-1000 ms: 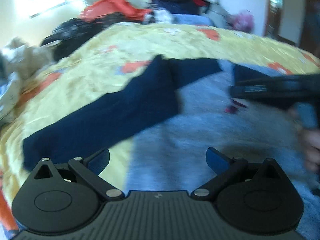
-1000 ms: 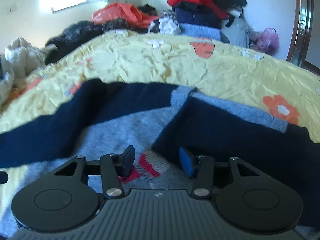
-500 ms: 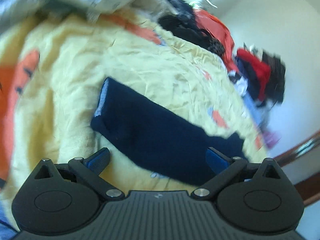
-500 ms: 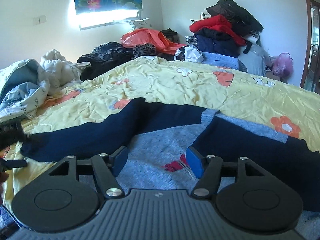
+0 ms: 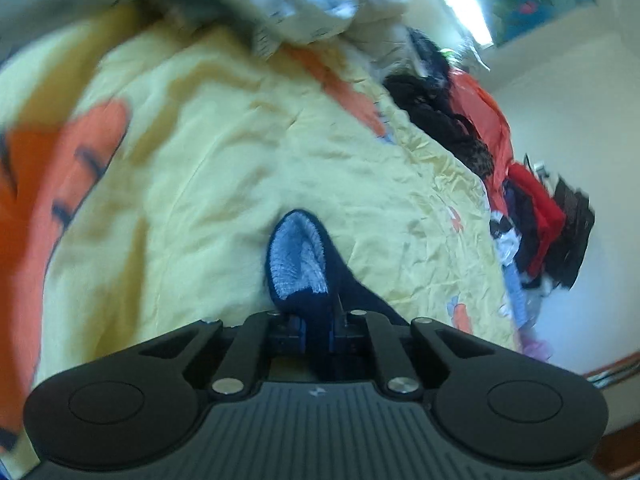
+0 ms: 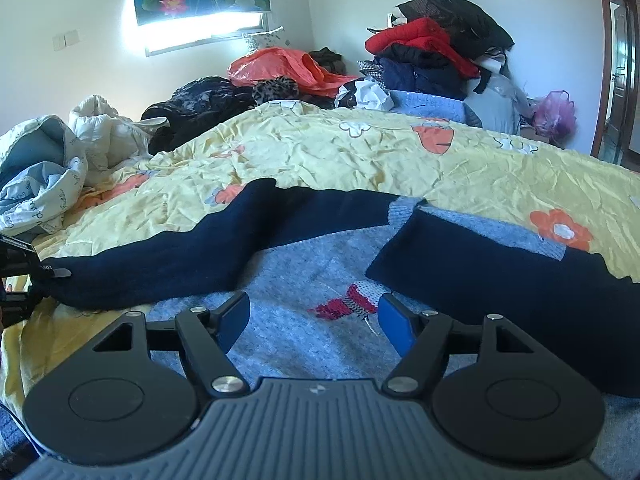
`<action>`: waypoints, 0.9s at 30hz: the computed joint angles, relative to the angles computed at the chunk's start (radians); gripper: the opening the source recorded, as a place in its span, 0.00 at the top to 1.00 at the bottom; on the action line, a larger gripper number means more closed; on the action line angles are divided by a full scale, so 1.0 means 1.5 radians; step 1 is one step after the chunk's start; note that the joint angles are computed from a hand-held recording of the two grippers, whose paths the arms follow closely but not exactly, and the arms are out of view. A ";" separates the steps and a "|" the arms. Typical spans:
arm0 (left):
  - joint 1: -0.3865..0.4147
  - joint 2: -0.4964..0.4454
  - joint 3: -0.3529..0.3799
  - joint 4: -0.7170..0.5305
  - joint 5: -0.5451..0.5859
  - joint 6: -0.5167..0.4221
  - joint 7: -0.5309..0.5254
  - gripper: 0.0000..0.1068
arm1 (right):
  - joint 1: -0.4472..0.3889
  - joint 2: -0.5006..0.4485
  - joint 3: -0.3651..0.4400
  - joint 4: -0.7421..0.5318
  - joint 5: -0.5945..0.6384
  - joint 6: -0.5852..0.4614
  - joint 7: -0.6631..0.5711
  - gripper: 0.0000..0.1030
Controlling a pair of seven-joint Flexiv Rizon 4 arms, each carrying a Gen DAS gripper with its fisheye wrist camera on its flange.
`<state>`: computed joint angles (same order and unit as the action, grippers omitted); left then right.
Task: Fold small clothes
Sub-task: 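Grasp the cuff of the other navy sleeve with the left tool, then carry the sleeve across the sweater body and lay it down with the left tool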
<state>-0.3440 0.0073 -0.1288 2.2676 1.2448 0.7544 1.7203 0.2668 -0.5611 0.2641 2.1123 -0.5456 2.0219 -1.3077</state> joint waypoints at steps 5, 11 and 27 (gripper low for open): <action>0.015 0.052 0.007 -0.019 -0.095 -0.136 0.261 0.92 | -0.015 0.007 0.004 0.007 -0.004 0.002 0.003 0.27; 0.021 0.071 -0.019 -0.089 -0.105 -0.378 0.446 0.92 | -0.020 0.011 -0.007 0.015 0.013 0.011 0.013 0.24; -0.024 -0.124 -0.019 -0.295 0.007 -0.127 0.647 0.92 | -0.015 0.008 -0.027 0.006 0.055 0.001 0.029 0.21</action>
